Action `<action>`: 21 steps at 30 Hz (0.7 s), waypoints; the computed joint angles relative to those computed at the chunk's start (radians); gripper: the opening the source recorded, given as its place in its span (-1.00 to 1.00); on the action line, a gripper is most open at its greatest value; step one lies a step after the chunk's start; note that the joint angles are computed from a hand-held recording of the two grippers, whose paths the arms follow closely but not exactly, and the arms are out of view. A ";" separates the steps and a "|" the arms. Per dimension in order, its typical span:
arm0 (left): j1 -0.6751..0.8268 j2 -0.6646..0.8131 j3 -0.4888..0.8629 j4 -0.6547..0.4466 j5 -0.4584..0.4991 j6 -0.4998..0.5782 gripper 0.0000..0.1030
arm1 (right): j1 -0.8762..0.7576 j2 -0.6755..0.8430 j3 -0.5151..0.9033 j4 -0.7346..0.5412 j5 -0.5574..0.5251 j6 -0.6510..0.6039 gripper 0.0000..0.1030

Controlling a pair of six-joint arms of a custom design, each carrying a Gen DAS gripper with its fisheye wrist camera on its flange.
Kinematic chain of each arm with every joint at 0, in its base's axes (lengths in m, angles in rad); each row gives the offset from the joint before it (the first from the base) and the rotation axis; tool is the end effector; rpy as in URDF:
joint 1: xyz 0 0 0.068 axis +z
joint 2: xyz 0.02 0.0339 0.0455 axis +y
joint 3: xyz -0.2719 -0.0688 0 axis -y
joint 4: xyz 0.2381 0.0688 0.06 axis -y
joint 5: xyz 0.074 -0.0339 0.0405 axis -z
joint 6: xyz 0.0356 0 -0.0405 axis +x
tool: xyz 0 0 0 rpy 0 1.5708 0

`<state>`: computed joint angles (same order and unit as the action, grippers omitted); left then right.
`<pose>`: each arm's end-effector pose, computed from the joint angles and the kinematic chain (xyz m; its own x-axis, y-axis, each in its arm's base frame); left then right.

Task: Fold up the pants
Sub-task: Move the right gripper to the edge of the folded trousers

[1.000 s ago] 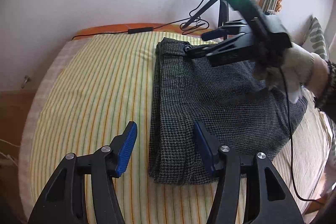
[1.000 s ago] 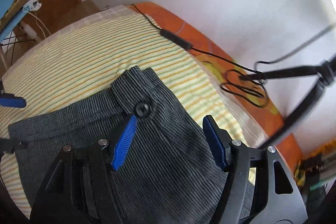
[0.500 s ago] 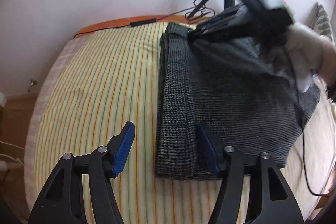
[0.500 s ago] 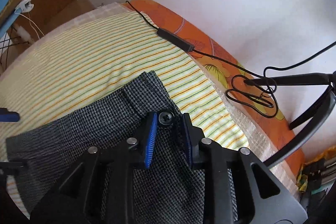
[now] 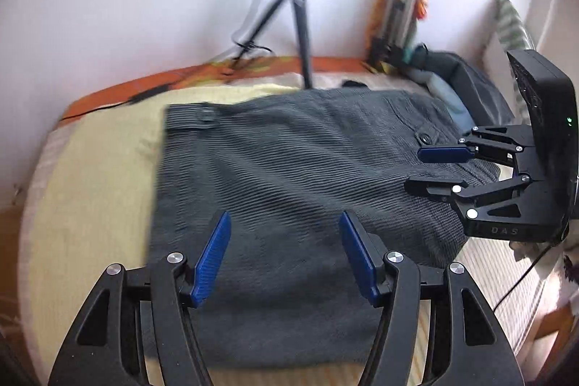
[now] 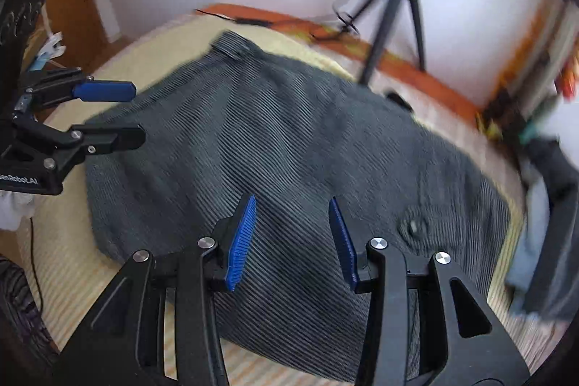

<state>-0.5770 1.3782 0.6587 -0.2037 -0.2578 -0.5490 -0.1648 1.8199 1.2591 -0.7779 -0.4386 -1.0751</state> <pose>0.2161 -0.1299 0.1821 -0.7782 -0.0955 -0.6207 -0.0088 0.9899 -0.1414 0.3428 -0.0417 0.1978 -0.5025 -0.7237 -0.4729 -0.8196 0.5729 -0.0058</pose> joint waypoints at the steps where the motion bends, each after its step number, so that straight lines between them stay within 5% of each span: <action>1: 0.008 0.042 0.012 0.011 -0.001 0.005 0.20 | 0.000 0.041 0.029 0.021 0.019 0.045 -0.16; 5: 0.032 0.210 0.058 -0.006 -0.043 0.027 0.28 | 0.004 0.168 0.143 0.060 0.086 0.165 -0.22; 7: 0.032 0.189 0.007 0.059 -0.053 0.048 0.31 | 0.009 0.166 0.152 0.051 0.094 0.170 -0.22; 10: 0.040 0.135 0.006 -0.003 -0.056 0.016 0.27 | -0.021 0.117 0.136 0.021 0.073 0.135 -0.20; 15: -0.027 -0.097 -0.040 -0.142 -0.118 -0.067 0.26 | -0.192 0.055 0.150 -0.081 -0.029 0.106 0.36; 21: -0.222 -0.077 -0.013 -0.206 -0.168 -0.067 0.26 | -0.402 0.164 0.333 -0.311 -0.095 0.112 0.43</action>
<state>-0.7990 1.3010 0.6461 -0.4101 -0.4262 -0.6159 -0.5666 1.9837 1.5918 -1.0889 -0.5338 -0.9632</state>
